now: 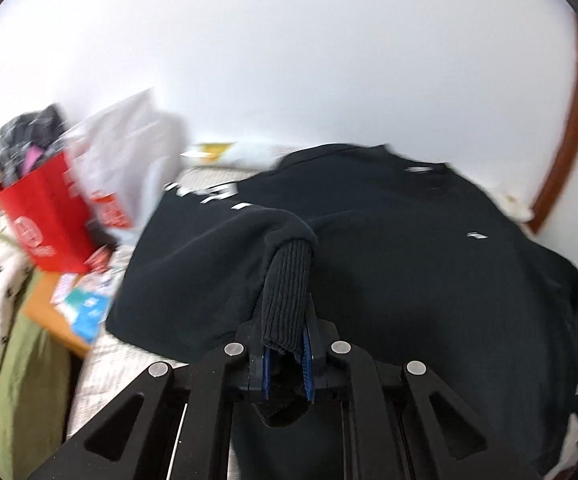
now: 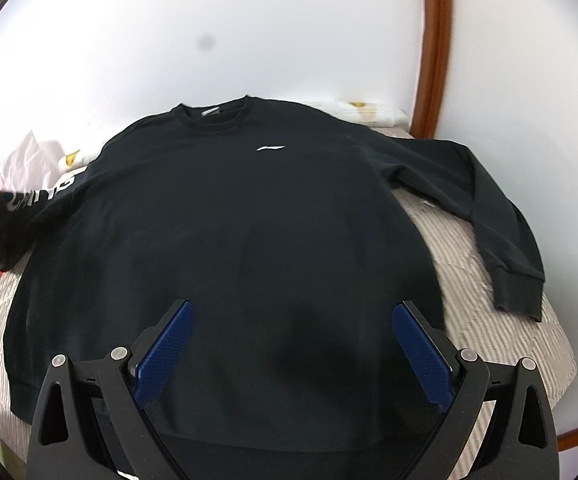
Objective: Fold small clothes
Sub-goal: 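Fold the held sleeve across the chest with the left tool and release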
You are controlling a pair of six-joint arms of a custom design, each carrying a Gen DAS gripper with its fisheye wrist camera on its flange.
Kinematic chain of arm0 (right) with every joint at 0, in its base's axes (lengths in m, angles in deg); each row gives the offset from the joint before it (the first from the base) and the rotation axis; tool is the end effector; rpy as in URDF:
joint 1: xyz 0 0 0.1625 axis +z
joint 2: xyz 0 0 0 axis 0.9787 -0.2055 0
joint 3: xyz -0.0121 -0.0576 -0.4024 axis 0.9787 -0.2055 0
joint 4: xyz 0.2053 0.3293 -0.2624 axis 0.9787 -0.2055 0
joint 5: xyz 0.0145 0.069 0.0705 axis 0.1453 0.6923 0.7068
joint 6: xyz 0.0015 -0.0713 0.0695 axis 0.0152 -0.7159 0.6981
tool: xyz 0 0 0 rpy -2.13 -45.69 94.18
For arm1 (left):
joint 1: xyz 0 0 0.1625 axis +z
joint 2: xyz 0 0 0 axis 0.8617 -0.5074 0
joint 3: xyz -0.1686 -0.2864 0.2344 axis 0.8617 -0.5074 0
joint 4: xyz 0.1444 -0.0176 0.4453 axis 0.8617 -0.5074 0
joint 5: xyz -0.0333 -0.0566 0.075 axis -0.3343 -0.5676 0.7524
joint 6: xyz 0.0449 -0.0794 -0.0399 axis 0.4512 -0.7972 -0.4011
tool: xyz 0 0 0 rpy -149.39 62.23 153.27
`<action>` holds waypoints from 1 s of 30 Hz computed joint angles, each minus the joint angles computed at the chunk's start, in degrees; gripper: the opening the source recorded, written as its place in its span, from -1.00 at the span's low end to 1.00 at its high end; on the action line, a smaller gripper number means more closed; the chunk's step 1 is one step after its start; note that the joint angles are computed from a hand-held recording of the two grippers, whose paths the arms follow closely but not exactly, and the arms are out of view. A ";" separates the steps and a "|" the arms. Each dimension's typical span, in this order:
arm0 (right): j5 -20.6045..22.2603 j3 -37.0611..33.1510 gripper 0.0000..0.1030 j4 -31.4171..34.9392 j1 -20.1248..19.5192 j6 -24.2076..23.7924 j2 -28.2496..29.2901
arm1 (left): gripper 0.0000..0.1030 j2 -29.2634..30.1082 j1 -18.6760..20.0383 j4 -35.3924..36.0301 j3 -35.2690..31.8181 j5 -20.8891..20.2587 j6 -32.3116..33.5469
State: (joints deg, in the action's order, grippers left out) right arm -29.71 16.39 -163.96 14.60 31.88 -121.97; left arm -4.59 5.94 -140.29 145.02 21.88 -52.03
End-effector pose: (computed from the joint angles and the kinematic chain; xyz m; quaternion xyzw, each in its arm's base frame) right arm 0.1366 -0.7918 0.1483 0.3209 -0.8550 0.2843 0.2919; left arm -0.0935 -0.7565 0.1737 -0.1670 0.7490 -0.4837 0.4209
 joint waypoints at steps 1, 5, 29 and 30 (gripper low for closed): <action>0.52 -0.01 0.91 -0.12 -0.49 -0.33 -0.46 | -0.78 1.11 -0.05 -0.14 -1.77 -1.06 1.20; 1.27 -0.41 0.90 0.37 -1.80 -0.19 -1.46 | -0.78 6.72 -0.02 2.84 -11.26 -6.69 4.33; 0.30 -2.67 0.88 3.64 -4.19 -0.40 -1.75 | -0.17 26.77 1.20 19.28 -43.35 -25.95 9.20; 0.56 -3.30 0.88 4.45 -3.97 -0.31 -1.36 | 0.00 25.68 1.15 17.18 -41.43 -25.14 10.05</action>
State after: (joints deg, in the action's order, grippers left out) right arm -29.15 13.10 -159.51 10.62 31.56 -123.33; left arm 21.10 7.09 -123.11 103.60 -3.27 -41.98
